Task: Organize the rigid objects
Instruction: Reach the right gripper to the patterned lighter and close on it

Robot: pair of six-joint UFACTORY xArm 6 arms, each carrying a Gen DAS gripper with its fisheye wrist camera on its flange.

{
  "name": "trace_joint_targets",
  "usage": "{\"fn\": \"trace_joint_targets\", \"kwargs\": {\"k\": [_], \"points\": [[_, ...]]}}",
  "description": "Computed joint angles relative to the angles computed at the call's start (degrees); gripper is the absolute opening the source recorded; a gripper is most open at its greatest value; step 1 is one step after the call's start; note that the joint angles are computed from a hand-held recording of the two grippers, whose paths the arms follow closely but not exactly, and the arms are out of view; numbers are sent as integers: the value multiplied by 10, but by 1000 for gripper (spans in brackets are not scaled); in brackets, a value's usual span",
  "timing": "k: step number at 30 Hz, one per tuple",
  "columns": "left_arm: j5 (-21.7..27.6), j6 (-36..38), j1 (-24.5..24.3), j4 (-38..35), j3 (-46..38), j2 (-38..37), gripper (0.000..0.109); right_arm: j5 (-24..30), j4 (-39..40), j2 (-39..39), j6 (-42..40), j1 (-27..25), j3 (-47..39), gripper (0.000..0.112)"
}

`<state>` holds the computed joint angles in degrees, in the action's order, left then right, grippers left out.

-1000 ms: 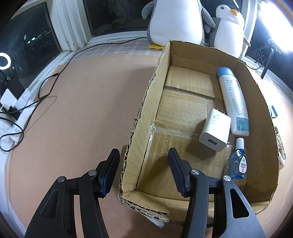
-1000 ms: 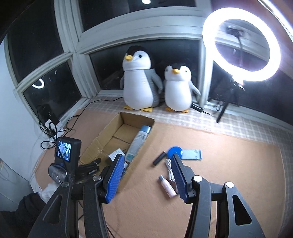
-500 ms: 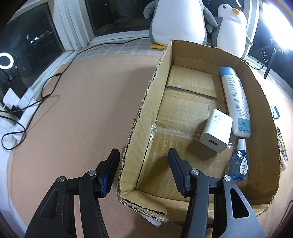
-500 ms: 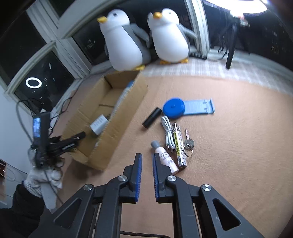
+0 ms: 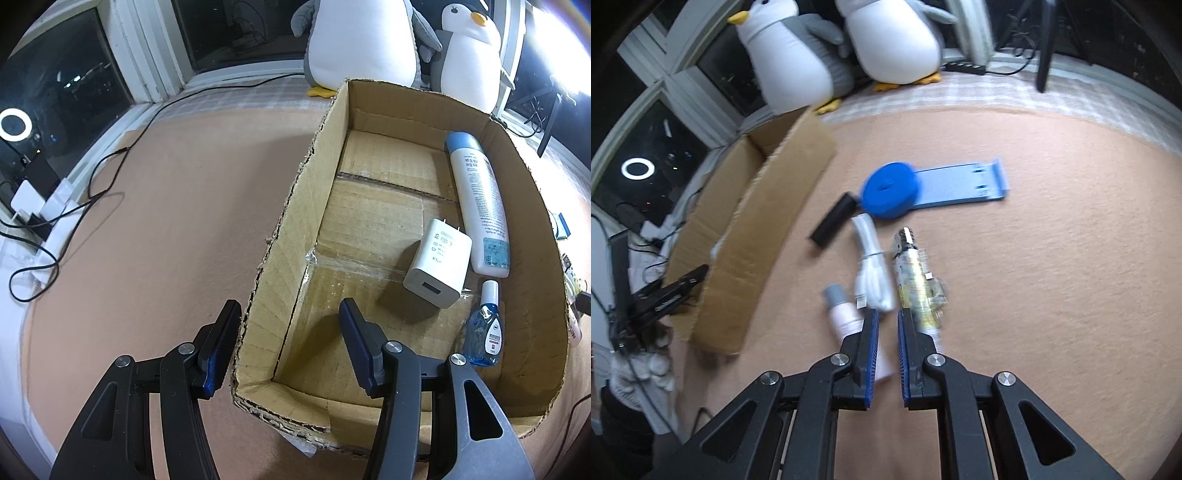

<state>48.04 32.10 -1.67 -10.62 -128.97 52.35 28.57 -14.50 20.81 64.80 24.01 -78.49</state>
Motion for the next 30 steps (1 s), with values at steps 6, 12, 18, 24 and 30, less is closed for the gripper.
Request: {"fn": "trace_joint_targets", "kwargs": {"k": [6, 12, 18, 24, 30], "points": [[-7, -5, -3, 6, 7, -3, 54, -8, 34, 23, -45, -6, -20, 9], [-7, -6, -2, 3, 8, -4, 54, 31, -48, 20, 41, -14, -24, 0], [-9, -5, -1, 1, 12, -6, 54, 24, -55, -48, 70, -26, 62, 2], [-13, -5, -1, 2, 19, -10, 54, 61, -169, -115, 167, -12, 109, 23], [-13, -4, -1, 2, 20, -10, 54, 96, -146, -97, 141, -15, 89, 30]]}}
